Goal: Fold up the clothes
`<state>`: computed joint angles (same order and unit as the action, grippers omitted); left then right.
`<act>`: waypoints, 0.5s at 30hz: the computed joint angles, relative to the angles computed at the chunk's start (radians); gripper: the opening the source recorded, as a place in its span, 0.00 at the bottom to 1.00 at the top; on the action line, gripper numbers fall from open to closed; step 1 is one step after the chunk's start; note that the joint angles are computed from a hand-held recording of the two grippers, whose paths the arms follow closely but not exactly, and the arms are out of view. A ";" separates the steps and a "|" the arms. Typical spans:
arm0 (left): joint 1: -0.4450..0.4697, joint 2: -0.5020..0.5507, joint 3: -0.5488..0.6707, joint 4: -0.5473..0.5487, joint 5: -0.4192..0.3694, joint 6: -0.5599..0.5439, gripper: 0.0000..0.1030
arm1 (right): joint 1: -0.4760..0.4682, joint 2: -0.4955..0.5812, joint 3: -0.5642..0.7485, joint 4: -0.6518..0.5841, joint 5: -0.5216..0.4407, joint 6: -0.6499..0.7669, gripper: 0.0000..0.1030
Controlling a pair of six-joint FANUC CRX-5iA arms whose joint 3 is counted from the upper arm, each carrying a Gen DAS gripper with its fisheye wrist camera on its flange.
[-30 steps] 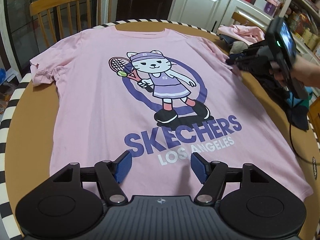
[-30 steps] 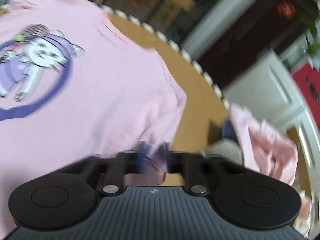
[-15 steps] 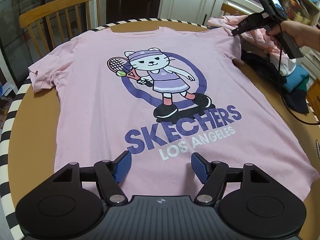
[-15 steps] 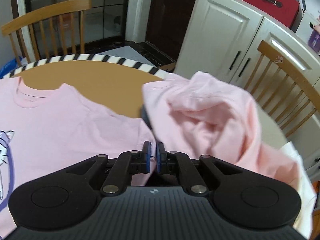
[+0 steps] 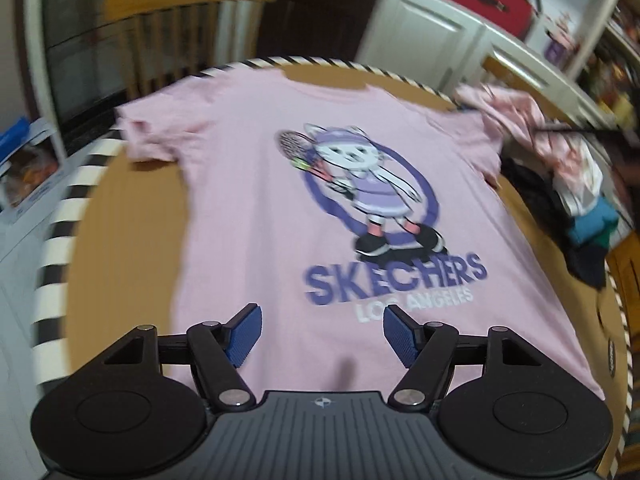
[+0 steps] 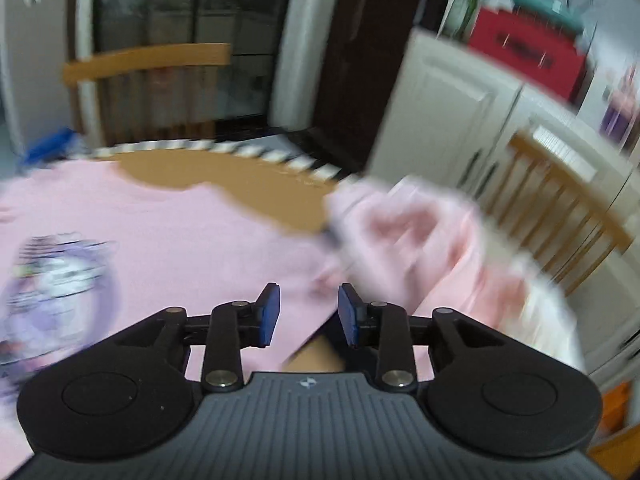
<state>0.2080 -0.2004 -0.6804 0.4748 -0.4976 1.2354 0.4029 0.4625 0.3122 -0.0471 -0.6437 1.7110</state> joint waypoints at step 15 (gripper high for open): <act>0.115 -0.241 -0.127 -0.132 -0.222 0.258 0.68 | -0.207 -0.407 -0.404 -0.482 -0.376 -0.077 0.34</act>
<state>0.3226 -0.4414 -0.8075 0.3429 -0.7198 1.4930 0.1962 0.0559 -0.0923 -0.5291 -1.0201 1.6341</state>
